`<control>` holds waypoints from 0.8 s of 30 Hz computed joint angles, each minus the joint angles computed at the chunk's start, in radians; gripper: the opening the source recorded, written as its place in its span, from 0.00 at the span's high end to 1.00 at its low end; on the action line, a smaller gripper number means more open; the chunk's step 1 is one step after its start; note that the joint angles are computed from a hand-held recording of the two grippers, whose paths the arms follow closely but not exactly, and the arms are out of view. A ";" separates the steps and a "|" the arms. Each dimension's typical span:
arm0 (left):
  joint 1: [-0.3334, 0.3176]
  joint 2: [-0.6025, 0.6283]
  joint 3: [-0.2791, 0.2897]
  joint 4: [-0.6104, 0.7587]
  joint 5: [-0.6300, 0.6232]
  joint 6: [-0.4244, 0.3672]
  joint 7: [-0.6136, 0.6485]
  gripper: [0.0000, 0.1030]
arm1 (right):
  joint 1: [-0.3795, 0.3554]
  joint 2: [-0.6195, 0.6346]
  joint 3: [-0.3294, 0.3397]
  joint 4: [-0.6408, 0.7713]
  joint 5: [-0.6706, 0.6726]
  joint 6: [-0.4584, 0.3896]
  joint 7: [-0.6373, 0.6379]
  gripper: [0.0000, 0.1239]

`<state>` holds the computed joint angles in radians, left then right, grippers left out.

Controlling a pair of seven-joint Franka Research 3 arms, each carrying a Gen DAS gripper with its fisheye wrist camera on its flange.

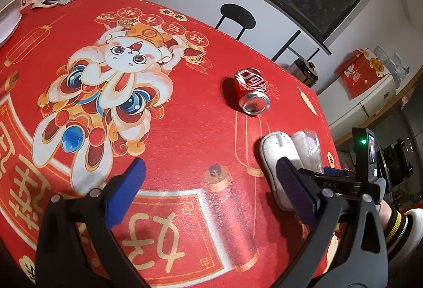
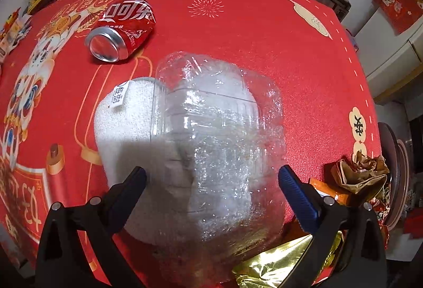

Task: Collect trash
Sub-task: 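Lower the right tool around the clear plastic container and close it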

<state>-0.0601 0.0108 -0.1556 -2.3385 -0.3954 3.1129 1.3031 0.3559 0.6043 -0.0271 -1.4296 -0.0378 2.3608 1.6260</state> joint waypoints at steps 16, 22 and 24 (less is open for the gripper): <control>0.021 0.077 -0.078 0.110 -0.065 -0.042 0.117 0.06 | -0.151 -0.129 0.081 -0.122 0.330 0.064 -0.130 0.51; 0.028 0.106 -0.102 0.149 -0.031 -0.062 0.101 0.06 | -0.184 -0.176 0.074 -0.178 0.398 0.110 -0.153 0.52; 0.030 0.119 -0.109 0.167 -0.018 -0.070 0.095 0.06 | -0.188 -0.180 0.069 -0.184 0.401 0.110 -0.154 0.52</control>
<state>-0.0299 0.1302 -0.2651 -2.1718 -0.4130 3.0424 1.3979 0.1677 0.4240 0.0418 -1.6139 0.3634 2.4705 1.4723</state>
